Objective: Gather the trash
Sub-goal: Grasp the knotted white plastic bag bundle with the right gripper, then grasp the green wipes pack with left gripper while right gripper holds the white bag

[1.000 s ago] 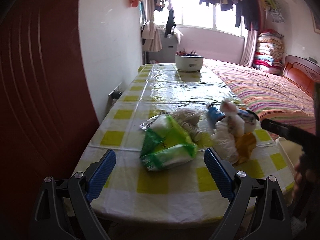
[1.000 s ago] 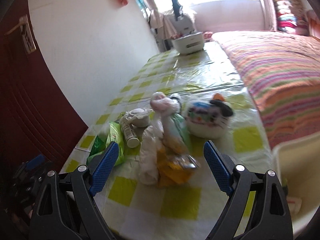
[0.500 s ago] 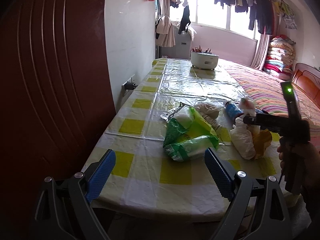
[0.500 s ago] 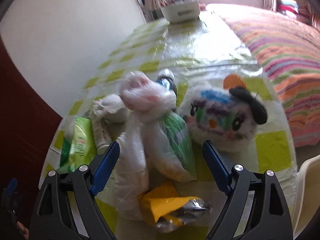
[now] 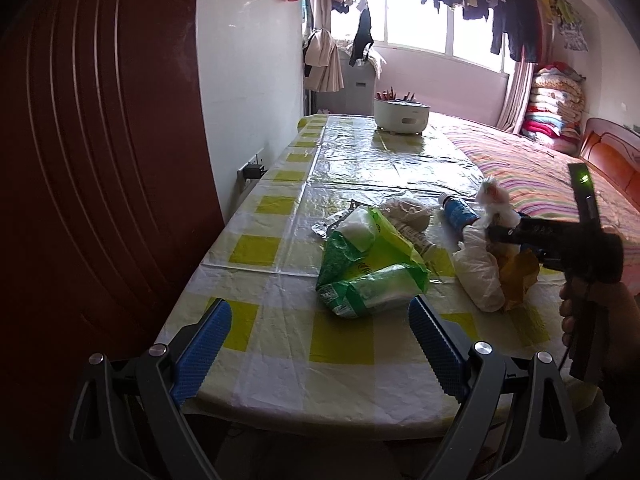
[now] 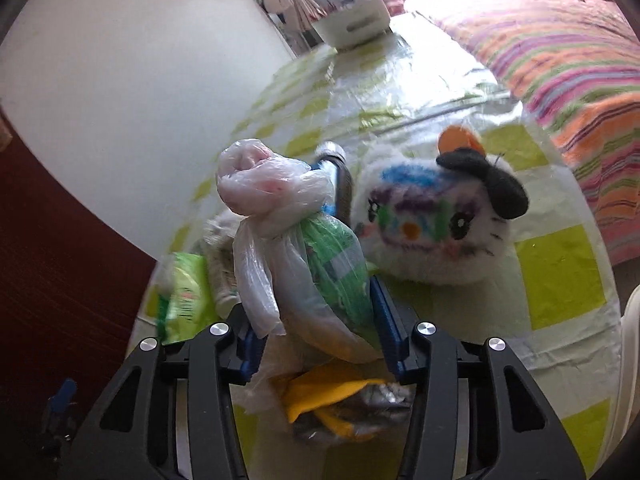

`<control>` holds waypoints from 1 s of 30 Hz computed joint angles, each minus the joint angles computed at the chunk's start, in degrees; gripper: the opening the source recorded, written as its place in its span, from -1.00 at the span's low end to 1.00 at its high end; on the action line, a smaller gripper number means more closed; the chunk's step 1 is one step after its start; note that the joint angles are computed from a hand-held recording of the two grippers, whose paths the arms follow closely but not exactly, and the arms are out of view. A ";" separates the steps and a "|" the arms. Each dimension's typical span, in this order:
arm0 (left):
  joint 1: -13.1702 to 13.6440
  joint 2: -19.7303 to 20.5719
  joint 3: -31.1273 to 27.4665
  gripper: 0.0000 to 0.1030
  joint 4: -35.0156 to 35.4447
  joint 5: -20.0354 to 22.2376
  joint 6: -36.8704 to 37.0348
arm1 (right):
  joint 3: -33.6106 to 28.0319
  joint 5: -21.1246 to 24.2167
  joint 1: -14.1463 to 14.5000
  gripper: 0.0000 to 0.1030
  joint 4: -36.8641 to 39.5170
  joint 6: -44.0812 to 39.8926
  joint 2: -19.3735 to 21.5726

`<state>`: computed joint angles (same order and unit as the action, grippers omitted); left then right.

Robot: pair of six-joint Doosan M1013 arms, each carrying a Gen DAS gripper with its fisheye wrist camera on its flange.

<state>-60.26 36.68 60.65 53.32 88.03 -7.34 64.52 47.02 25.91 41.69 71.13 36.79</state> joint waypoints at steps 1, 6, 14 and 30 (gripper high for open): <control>0.03 0.08 -0.14 0.70 0.02 -0.12 0.34 | 0.95 -0.88 -0.14 -0.12 1.32 -1.50 -0.71; 0.65 -0.42 0.30 0.70 -0.73 -4.32 3.00 | 5.30 -2.28 -1.24 -0.12 11.46 -9.30 -3.98; 3.03 1.48 -2.86 0.70 -2.63 -8.92 19.03 | 12.82 -2.55 -2.44 -0.12 21.86 -18.44 -9.15; 7.74 8.75 -12.39 0.33 -10.89 -4.83 36.78 | 18.76 -1.39 -4.09 -0.12 30.50 -25.37 -13.72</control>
